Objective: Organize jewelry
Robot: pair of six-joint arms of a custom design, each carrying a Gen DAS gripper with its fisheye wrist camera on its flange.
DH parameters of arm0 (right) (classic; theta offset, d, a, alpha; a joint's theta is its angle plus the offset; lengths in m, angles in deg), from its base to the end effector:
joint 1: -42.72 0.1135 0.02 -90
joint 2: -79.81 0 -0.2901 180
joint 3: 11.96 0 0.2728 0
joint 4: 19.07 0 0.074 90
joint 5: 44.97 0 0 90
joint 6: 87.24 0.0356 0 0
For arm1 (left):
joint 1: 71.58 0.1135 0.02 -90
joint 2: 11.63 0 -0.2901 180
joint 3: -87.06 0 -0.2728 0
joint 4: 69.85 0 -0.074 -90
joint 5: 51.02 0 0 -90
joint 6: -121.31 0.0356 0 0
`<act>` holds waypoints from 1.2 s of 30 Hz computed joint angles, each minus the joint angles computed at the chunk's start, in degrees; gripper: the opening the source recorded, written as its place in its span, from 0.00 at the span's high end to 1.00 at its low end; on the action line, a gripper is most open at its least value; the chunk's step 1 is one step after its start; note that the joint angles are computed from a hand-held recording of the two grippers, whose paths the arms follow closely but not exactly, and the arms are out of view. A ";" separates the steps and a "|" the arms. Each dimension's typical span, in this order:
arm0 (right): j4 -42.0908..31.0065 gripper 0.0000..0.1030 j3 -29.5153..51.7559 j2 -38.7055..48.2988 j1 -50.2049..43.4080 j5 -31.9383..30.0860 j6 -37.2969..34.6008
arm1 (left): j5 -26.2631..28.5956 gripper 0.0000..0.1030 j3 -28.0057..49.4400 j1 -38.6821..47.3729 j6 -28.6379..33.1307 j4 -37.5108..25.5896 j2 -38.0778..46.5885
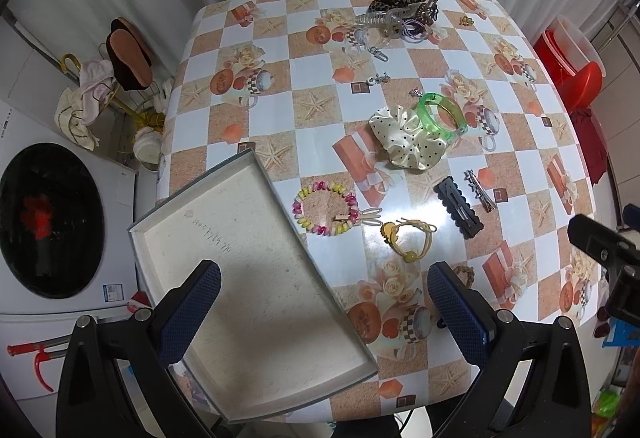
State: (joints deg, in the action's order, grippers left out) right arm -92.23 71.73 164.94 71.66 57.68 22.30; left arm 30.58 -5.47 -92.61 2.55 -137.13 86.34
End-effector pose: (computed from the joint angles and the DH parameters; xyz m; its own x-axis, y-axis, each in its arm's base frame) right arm 0.2637 0.1369 0.2909 -0.9360 -0.1446 -0.3209 -0.1148 0.9873 -0.1102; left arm 0.3300 -0.1213 0.2443 -0.9566 -0.1422 -0.2542 -0.1530 0.9880 0.0233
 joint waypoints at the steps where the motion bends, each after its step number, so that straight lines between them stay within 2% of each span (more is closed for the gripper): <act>1: -0.57 0.00 0.08 -0.40 -0.52 -0.41 -0.19 | 0.35 0.00 -0.56 0.33 0.23 0.36 -0.37; 5: -0.32 0.00 -1.84 -1.34 -1.65 -1.71 0.35 | 1.85 0.00 -0.37 1.98 1.11 0.98 0.12; 6: 0.81 0.00 -0.37 1.18 -4.79 -2.98 -2.18 | 2.39 0.00 -0.92 2.41 1.21 1.53 0.05; 13: 4.70 0.00 -5.33 1.75 -10.26 -6.22 -4.09 | 7.47 0.00 -4.47 5.78 2.46 6.63 0.92; 20: 9.43 0.00 -6.05 6.96 -16.46 -9.37 -9.01 | 10.00 0.00 -6.29 7.18 2.55 10.11 3.20; 22: 10.89 0.00 -6.01 8.68 -16.94 -9.91 -10.44 | 10.22 0.03 -5.87 7.13 2.55 10.84 4.88; 25: 13.22 0.05 -5.92 11.33 -16.93 -10.74 -12.80 | 10.69 0.05 -4.38 7.30 2.65 11.34 7.44; 27: 14.45 0.10 -5.42 13.45 -16.59 -11.05 -14.31 | 11.21 0.11 -2.45 7.83 3.17 10.90 9.47; 31: 16.84 0.22 -4.83 17.24 -15.98 -11.86 -16.87 | 12.73 0.11 -2.01 9.63 4.14 12.57 11.00; 36: 19.00 0.30 -4.03 21.43 -15.00 -11.95 -18.92 | 14.98 0.11 0.81 10.90 4.20 13.55 14.52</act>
State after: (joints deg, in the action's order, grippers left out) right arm -73.24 67.70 186.37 56.66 45.73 3.39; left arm 45.55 -4.66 -81.70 6.75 -123.58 100.86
